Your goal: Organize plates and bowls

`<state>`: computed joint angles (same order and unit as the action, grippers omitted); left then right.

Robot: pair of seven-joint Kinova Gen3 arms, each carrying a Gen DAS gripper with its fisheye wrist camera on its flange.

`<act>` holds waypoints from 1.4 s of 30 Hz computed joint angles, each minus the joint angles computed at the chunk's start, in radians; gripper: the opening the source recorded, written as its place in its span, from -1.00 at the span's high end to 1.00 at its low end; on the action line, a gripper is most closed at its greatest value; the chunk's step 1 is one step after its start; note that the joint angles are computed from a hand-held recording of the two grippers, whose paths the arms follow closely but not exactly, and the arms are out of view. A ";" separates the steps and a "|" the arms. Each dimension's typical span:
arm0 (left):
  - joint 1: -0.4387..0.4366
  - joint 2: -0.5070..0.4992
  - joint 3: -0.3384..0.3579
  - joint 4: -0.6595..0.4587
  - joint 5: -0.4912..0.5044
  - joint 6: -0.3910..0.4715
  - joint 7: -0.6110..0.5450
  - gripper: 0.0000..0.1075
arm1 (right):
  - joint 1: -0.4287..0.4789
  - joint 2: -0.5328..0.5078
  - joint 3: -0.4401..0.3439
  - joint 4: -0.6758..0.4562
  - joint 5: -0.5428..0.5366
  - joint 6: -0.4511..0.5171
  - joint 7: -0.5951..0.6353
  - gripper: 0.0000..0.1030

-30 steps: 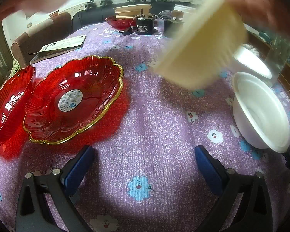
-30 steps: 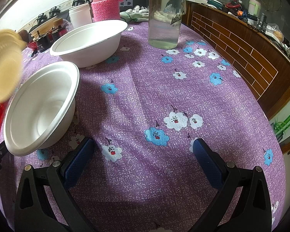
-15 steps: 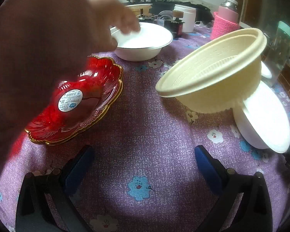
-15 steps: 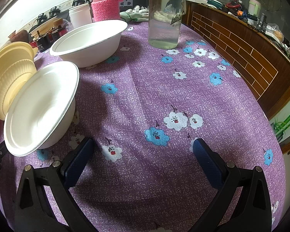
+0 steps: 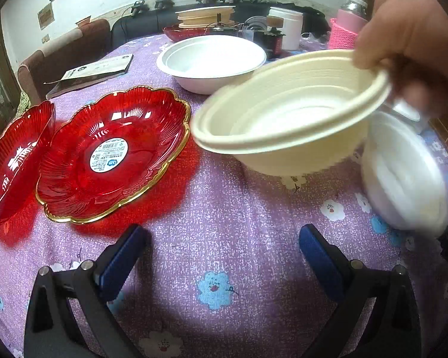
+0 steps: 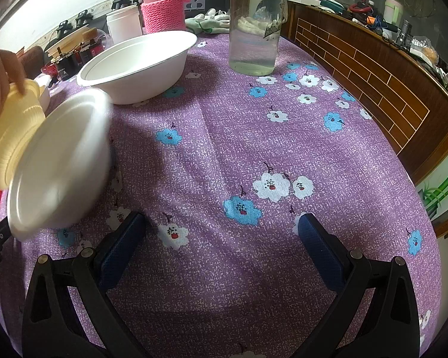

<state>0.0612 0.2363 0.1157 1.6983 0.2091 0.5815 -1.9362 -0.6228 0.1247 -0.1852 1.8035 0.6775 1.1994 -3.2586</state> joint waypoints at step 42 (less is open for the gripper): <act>-0.048 -0.272 -0.583 0.107 0.554 0.361 -0.770 -0.91 | -0.050 -0.171 -0.182 -0.067 0.037 0.006 0.154 -0.99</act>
<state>0.0129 -0.0357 -0.4676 1.8050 0.7635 0.9427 -2.7065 -0.6727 -0.0467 -0.3673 1.7366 0.7141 1.2052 -3.1047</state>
